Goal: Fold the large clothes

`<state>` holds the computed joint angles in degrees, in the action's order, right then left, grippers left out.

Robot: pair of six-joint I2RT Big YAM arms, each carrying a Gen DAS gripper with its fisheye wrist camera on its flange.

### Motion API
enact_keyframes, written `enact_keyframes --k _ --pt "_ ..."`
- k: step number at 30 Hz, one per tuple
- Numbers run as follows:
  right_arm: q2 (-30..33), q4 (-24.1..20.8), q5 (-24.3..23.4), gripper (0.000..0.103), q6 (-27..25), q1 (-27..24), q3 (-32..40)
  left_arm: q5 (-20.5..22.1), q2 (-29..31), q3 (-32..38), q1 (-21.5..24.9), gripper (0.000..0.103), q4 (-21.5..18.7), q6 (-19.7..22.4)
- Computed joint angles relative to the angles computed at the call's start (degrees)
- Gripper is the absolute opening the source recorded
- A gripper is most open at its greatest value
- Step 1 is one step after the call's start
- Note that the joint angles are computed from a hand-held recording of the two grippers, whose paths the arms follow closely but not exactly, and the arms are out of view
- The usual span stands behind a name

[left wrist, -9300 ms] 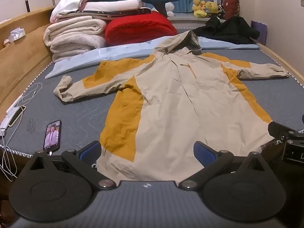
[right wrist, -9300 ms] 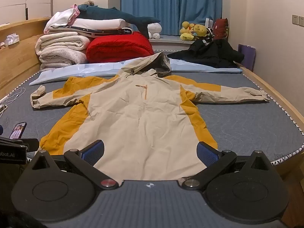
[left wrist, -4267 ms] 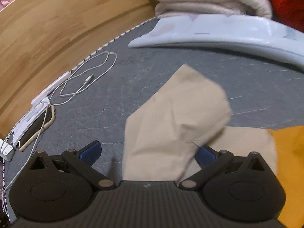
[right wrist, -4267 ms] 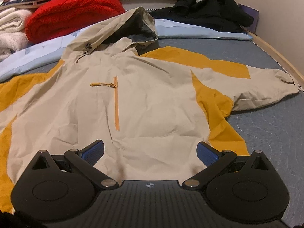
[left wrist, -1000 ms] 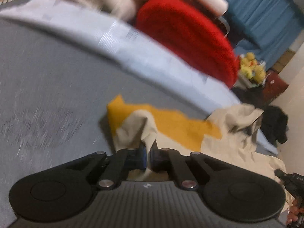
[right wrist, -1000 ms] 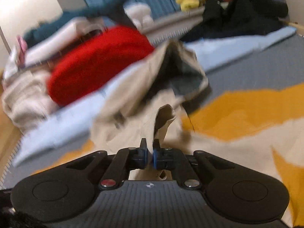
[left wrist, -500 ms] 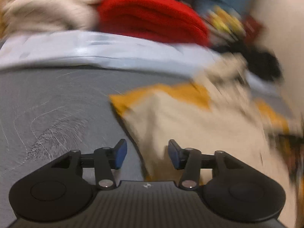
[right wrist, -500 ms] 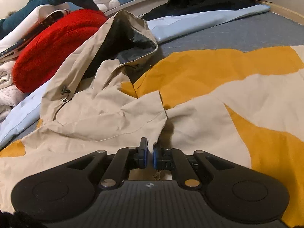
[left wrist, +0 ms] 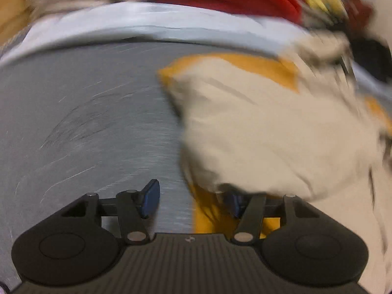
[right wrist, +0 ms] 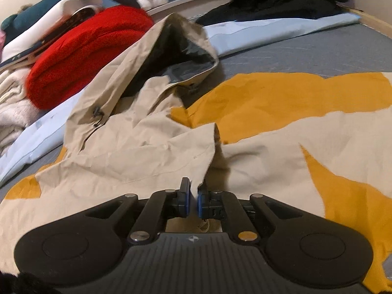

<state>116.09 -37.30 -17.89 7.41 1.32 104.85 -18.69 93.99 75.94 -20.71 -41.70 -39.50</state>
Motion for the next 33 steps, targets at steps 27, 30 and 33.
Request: enact_keyframes --k 27,30,33 --pt "-27.75 -6.66 -9.05 0.061 -16.92 -23.68 -26.88 -5.09 -12.87 -7.31 -19.87 0.087 -14.23 -10.58" --pt "-29.48 -7.17 -10.09 0.061 -17.65 -25.47 -30.62 -5.89 -14.99 -8.84 -21.81 0.087 -17.65 -15.07" --pt "-30.67 -7.35 -10.12 0.061 -18.99 -26.46 -33.55 -3.6 -16.23 -10.51 -23.07 0.087 -18.83 -17.08"
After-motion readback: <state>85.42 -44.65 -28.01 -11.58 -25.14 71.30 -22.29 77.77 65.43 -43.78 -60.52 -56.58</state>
